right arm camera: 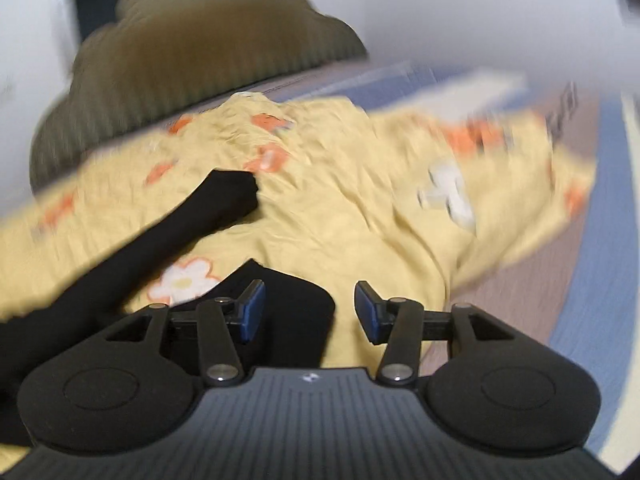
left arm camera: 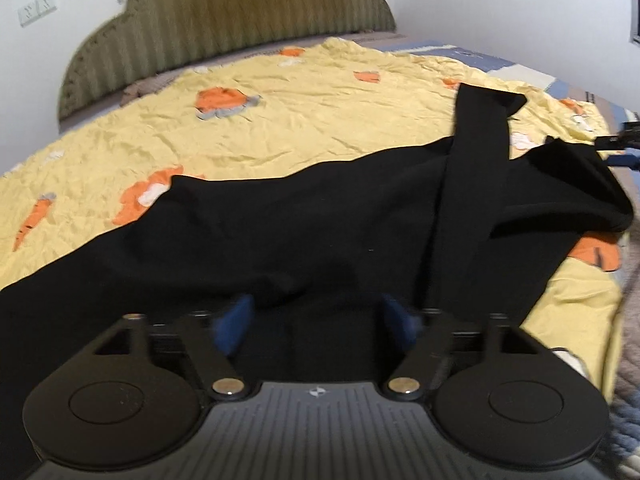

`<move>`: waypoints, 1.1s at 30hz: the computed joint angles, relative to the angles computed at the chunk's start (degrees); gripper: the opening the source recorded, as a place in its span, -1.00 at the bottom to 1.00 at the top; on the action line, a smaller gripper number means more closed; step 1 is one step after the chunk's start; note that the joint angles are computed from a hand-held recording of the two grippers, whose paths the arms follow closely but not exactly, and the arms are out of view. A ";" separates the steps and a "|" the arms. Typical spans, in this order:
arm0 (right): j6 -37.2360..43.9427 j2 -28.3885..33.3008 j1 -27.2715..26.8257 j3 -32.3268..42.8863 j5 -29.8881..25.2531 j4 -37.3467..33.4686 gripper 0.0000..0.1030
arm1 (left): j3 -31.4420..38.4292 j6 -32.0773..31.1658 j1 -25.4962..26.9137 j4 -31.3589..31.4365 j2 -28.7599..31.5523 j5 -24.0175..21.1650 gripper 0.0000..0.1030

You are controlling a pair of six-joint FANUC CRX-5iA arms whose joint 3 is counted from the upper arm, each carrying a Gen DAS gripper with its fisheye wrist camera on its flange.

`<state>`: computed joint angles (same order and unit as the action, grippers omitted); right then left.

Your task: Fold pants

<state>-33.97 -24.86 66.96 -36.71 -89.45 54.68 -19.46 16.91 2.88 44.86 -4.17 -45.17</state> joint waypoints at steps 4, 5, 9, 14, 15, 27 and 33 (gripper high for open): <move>-21.30 -7.48 4.12 -9.35 5.68 5.35 -0.10 | -4.28 -5.71 -0.69 6.52 -1.03 4.49 0.70; -26.76 -8.30 6.19 -11.08 5.46 6.08 -0.09 | -4.93 -6.56 -0.97 7.72 -1.06 5.34 0.72; -47.23 -11.01 13.37 -18.54 5.03 12.60 -0.06 | -5.09 -6.22 -0.88 8.26 -0.96 5.55 0.78; -57.63 -9.36 17.68 -20.30 3.91 15.09 -0.06 | -5.32 -6.11 -1.03 8.29 -1.03 6.05 0.80; -59.76 -9.46 16.90 -21.44 5.46 17.42 -0.06 | -5.34 -5.92 -1.06 8.22 -1.03 6.13 0.81; -47.65 -9.66 -7.54 -20.04 23.53 20.57 -0.92 | -5.50 -5.06 -1.26 7.81 -1.09 6.85 0.87; -27.96 -2.64 -3.21 -10.29 7.05 11.89 -0.92 | -5.54 -5.02 -1.25 7.84 -1.08 6.91 0.88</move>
